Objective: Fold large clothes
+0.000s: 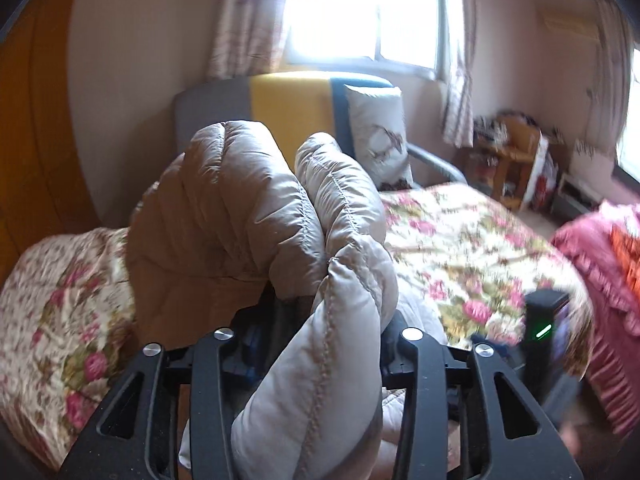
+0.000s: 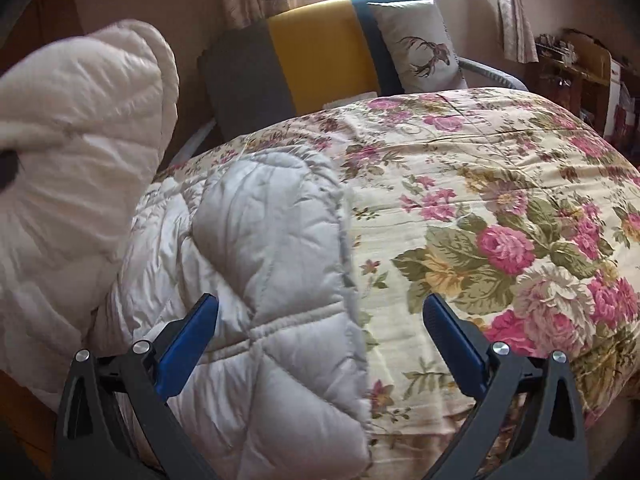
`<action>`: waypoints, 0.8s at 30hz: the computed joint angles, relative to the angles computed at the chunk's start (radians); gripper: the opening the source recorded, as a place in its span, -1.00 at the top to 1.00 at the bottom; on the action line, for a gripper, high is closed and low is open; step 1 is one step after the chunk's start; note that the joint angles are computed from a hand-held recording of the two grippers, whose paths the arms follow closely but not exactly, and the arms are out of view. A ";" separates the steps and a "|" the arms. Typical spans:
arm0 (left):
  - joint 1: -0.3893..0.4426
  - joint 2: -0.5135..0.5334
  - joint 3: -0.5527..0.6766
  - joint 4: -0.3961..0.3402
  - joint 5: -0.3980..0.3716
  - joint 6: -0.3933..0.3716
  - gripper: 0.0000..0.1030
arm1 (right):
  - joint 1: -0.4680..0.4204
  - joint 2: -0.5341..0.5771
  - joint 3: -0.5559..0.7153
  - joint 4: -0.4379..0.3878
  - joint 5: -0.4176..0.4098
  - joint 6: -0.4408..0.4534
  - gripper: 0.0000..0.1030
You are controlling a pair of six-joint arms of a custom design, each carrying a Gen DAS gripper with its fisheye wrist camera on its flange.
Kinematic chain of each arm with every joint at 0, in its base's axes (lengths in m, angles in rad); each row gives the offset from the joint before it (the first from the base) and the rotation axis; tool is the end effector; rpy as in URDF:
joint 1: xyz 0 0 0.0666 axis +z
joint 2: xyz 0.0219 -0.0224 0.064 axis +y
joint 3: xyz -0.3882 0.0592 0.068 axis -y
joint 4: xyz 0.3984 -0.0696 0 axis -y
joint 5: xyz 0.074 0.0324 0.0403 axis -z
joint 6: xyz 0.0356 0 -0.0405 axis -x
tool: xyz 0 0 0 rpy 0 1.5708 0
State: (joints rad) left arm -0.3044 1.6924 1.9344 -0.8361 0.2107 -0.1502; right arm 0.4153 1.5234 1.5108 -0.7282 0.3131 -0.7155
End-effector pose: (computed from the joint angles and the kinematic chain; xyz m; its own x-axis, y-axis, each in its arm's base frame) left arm 0.5828 -0.1913 0.5421 -0.4594 0.2977 -0.8368 0.5332 0.8460 0.0082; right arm 0.5072 0.2112 0.4436 -0.5815 0.4257 -0.6933 0.2723 0.9049 0.3272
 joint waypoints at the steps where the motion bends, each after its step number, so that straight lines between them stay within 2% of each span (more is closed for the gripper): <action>1: -0.014 0.011 -0.002 -0.008 -0.014 -0.023 0.18 | -0.006 -0.019 -0.014 -0.006 0.016 -0.021 -0.96; 3: -0.037 0.019 -0.016 -0.010 -0.032 -0.050 0.11 | -0.024 -0.052 -0.037 -0.020 0.031 -0.064 -0.96; 5: -0.060 0.016 -0.059 0.020 -0.043 -0.092 -0.09 | -0.044 -0.078 -0.041 -0.030 0.030 -0.083 -0.96; 9: -0.097 -0.027 -0.188 0.140 -0.064 -0.197 -0.35 | -0.073 -0.097 0.017 0.004 0.009 -0.002 -0.96; 11: -0.102 -0.048 -0.239 0.188 -0.039 -0.228 -0.44 | -0.082 -0.072 0.089 0.019 -0.060 0.068 -0.97; 14: -0.096 -0.063 -0.276 0.223 0.008 -0.243 -0.55 | -0.093 0.033 0.260 -0.031 -0.223 0.190 -0.97; 16: -0.092 -0.071 -0.287 0.235 0.025 -0.249 -0.58 | -0.087 0.108 0.372 -0.096 -0.285 0.244 -0.97; 19: -0.069 -0.083 -0.293 0.225 0.090 -0.250 -0.65 | -0.081 0.226 0.529 -0.246 -0.303 0.274 -0.97; 20: -0.060 -0.087 -0.293 0.220 0.112 -0.252 -0.65 | -0.081 0.247 0.547 -0.268 -0.296 0.269 -0.97; 21: -0.047 -0.092 -0.291 0.209 0.143 -0.255 -0.65 | -0.081 0.257 0.547 -0.276 -0.274 0.255 -0.96; 24: 0.019 -0.119 -0.285 0.148 0.333 -0.271 -0.65 | -0.096 0.231 0.452 -0.239 -0.241 0.182 -0.96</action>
